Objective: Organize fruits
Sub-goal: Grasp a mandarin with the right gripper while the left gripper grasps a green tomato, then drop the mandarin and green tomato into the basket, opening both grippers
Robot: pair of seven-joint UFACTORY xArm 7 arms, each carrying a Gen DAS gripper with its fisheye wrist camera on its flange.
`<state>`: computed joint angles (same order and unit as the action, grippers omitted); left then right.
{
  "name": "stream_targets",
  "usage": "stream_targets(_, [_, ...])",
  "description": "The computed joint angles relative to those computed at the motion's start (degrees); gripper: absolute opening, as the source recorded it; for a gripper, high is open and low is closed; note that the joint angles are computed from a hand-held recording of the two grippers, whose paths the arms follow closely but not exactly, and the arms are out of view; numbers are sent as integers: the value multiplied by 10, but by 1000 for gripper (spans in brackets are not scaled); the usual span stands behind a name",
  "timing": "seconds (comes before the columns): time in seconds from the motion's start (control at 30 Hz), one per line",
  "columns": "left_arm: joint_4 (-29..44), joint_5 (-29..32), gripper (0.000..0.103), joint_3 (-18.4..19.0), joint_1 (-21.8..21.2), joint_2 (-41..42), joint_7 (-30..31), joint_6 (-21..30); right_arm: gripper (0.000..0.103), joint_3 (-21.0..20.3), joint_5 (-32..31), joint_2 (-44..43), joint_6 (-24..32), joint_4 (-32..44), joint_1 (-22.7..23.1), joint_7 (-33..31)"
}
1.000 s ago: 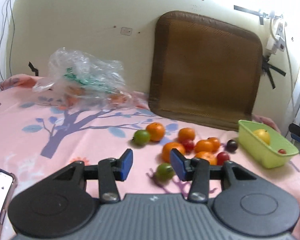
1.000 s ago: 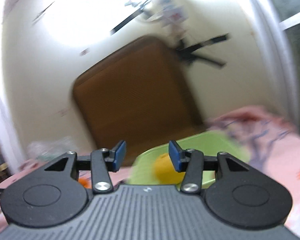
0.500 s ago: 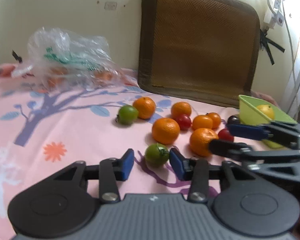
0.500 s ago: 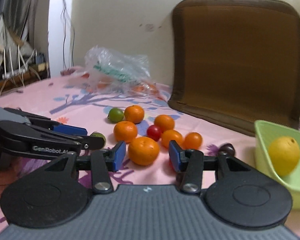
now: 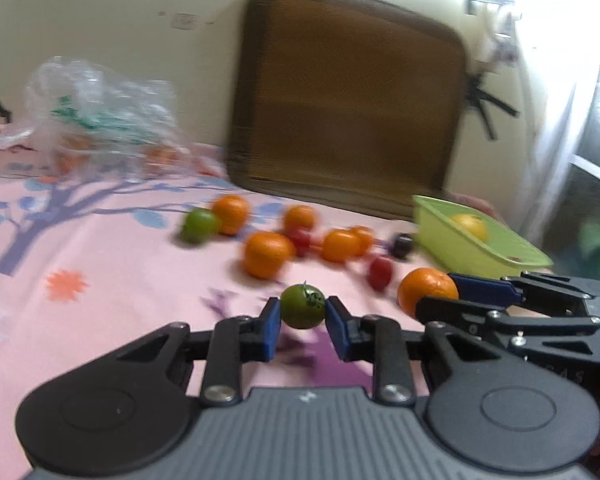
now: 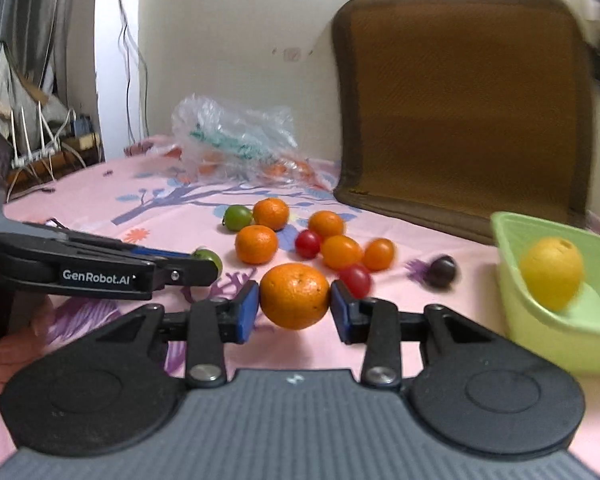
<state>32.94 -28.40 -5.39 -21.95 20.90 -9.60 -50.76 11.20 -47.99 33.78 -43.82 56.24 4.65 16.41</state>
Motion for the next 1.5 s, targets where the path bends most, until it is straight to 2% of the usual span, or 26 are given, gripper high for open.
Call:
stream_targets(0.2, [71, 67, 25, -11, -5, 9, 0, 50, 41, -43, 117, -30, -96, -83, -10, -81])
stream_targets(0.27, [114, 75, 26, -8, -11, 17, 12, 82, 41, -52, 161, -28, -116, -83, -13, -100])
stream_targets(0.37, [197, 66, 26, 7, -37, 47, 52, 128, 41, -57, 197, -8, -125, -53, -29, -90])
stream_targets(0.47, [291, 8, 26, 43, -85, 90, 116, 187, 42, -62, 246, 21, -121, -19, -27, -98])
stream_targets(0.53, [345, -32, 26, 78, -123, 118, 153, 224, 42, -54, 237, 40, -115, 6, -44, -66])
stream_targets(0.67, [425, -79, 26, 142, -183, 165, 198, 274, 43, -56, 235, 49, -116, 17, -47, -54])
stream_targets(0.77, [479, -128, 31, 225, -251, 206, 206, 323, 47, -55, 244, 51, -127, 16, -52, -37])
stream_targets(0.83, [473, -125, 38, 237, -262, 204, 190, 326, 49, -54, 246, 49, -133, 12, -59, -17])
stream_targets(0.93, [420, -93, 39, 208, -244, 171, 178, 278, 50, -56, 257, 51, -148, 9, -60, 0])
stream_targets(1.07, [298, -66, 40, 136, -180, 92, 156, 177, 50, -64, 260, 50, -156, 5, -56, 2])
stream_targets(1.13, [225, -88, 40, 123, -165, 53, 153, 126, 50, -67, 265, 51, -170, -1, -50, -9])
stream_targets(1.2, [163, -142, 40, 124, -162, 20, 171, 88, 50, -70, 271, 54, -189, -5, -43, -24])
stream_targets(1.3, [99, -222, 40, 120, -143, -15, 189, 77, 49, -71, 275, 58, -215, -8, -36, -40])
stream_targets(1.4, [51, -233, 40, 105, -106, -30, 164, 68, 49, -64, 253, 44, -199, -17, -39, -19])
stream_targets(1.5, [32, -194, 40, 85, -67, -27, 130, 55, 49, -56, 189, 25, -179, -26, -43, 9])
